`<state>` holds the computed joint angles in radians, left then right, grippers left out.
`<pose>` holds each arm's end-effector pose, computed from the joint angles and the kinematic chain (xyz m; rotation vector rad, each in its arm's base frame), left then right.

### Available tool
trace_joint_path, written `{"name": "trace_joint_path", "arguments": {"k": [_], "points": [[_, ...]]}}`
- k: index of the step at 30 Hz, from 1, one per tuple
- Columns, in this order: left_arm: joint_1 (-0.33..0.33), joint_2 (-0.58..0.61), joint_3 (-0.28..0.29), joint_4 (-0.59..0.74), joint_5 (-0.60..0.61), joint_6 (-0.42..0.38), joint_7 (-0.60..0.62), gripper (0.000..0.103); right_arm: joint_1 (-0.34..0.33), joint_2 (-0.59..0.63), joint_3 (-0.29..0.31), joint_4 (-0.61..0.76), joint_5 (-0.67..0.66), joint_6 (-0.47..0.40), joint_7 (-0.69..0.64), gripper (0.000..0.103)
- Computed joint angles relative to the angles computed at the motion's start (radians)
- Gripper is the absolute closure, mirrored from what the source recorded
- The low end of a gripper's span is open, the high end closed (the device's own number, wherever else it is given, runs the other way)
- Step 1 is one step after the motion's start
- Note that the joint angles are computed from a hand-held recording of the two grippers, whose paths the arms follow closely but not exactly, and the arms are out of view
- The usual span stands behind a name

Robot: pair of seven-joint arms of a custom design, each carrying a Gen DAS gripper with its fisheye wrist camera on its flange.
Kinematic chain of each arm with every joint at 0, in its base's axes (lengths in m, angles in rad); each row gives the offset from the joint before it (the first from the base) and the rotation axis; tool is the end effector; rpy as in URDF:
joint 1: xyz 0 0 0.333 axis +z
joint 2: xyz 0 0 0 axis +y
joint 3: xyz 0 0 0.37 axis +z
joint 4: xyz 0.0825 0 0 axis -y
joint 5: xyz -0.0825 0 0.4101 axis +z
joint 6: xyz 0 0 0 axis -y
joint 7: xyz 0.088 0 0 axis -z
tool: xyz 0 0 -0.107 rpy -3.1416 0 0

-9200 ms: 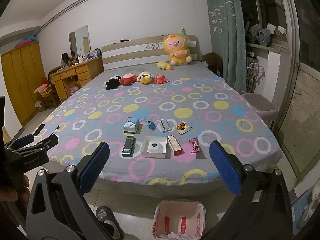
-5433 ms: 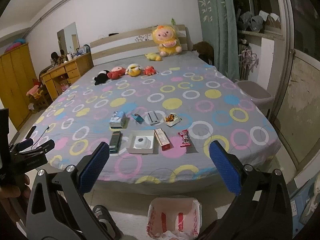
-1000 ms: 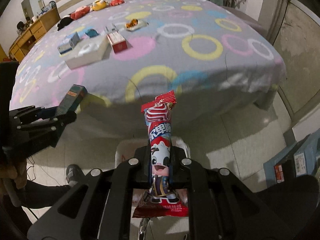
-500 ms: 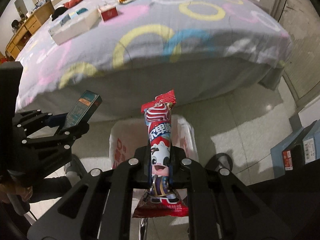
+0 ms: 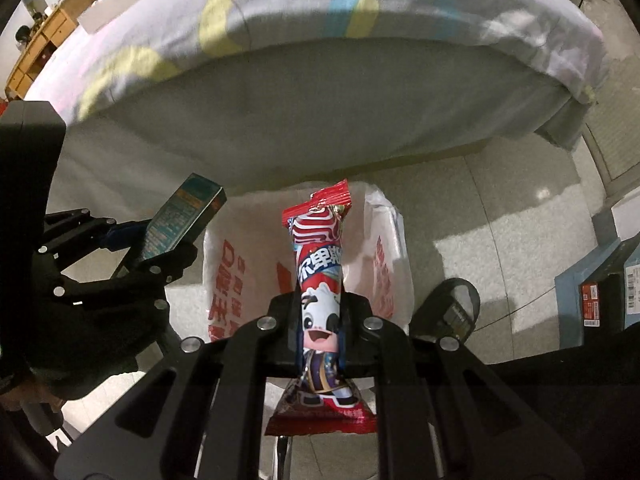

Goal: Collect trash
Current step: 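Carry the green box and candy wrapper over the white plastic bag with both tools, then open both tools to drop the green box and wrapper into the bag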

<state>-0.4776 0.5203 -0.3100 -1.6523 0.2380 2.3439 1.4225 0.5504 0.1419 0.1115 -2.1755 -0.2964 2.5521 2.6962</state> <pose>0.5523 -0.4998 0.3733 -1.2299 2.7698 -0.2720 0.4726 0.3714 0.3862 -1.7796 2.2654 -0.2187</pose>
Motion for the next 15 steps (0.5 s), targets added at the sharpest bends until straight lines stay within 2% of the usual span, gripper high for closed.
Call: {"name": "trace_joint_path", "arguments": {"k": [15], "points": [[-0.017,0.084,-0.003,0.069,-0.016,-0.067,0.011,0.068,0.012,0.063,-0.015,0.005,0.096,0.015,-0.055,0.092]]}}
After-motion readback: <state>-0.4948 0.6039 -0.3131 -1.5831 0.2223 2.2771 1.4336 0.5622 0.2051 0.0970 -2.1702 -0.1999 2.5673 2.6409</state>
